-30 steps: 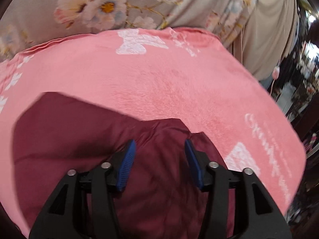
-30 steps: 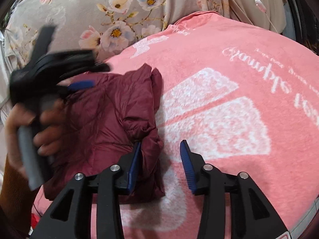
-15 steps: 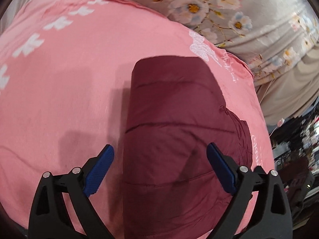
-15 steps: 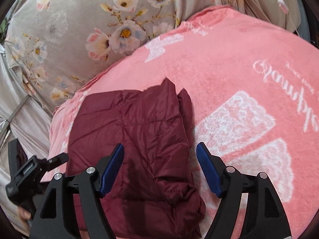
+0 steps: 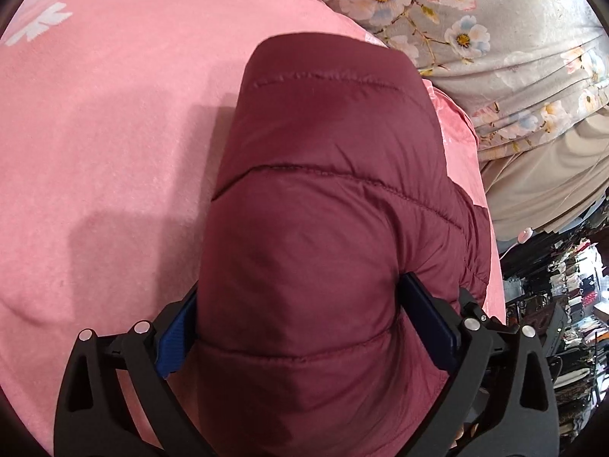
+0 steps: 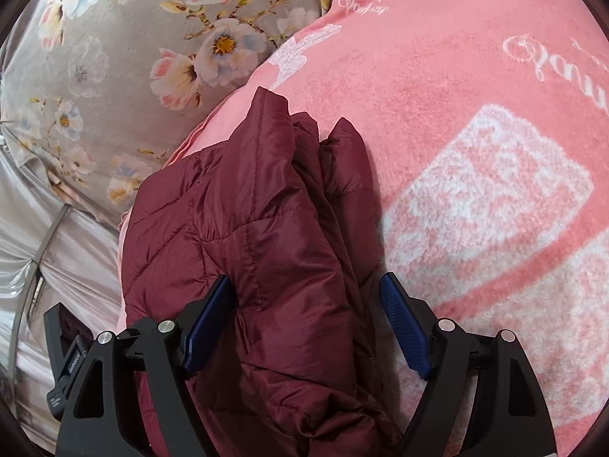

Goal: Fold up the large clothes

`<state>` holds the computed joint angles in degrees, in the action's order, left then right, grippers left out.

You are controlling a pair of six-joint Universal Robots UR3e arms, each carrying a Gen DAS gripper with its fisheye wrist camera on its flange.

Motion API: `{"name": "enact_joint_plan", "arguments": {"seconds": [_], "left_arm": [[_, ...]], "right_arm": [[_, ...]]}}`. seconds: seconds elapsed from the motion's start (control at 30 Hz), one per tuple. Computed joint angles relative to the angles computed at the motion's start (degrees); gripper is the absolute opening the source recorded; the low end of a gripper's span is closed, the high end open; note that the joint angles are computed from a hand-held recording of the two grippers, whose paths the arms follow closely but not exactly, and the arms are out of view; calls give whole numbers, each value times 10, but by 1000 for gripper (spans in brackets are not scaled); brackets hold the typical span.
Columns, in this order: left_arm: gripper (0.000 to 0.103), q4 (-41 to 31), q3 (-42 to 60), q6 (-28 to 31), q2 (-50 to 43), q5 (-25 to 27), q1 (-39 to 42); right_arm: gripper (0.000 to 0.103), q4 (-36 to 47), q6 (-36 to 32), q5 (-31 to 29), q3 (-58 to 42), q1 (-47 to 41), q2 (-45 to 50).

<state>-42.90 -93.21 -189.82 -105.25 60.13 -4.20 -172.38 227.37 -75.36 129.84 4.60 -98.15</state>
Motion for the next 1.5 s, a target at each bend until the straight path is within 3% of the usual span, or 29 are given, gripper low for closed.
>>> {"name": "enact_joint_plan", "arguments": {"seconds": [0.37, 0.5, 0.6, 0.63, 0.77, 0.87, 0.97, 1.23, 1.37, 1.5], "left_arm": [[98, 34, 2, 28, -28, 2, -11], [98, 51, -6, 36, -28, 5, -12], [94, 56, -12, 41, -23, 3, -11], [90, 54, -14, 43, -19, 3, -11], [68, 39, -17, 64, 8, 5, -11], [53, 28, -25, 79, 38, -2, -7], [45, 2, -32, 93, 73, -31, 5], [44, -13, -59, 116, 189, -97, 19], [44, -30, -37, 105, 239, -139, 19], [44, 6, 19, 42, 239, -156, -15]], "right_arm": [[77, -48, -17, 18, -2, 2, 33], [59, -93, -3, 52, 7, -10, 52], [44, -107, 8, 40, 5, 1, 55], [37, -102, 8, 29, 0, 9, 51], [27, -64, 0, -3, -24, 33, 26], [24, -18, -11, -46, -62, 68, 10], [23, 29, -21, -95, -95, 103, -19], [23, 108, -36, -217, -145, 173, -126], [23, 166, -70, -335, -224, 243, -148], [23, 204, -133, -473, -341, 331, -130]]}}
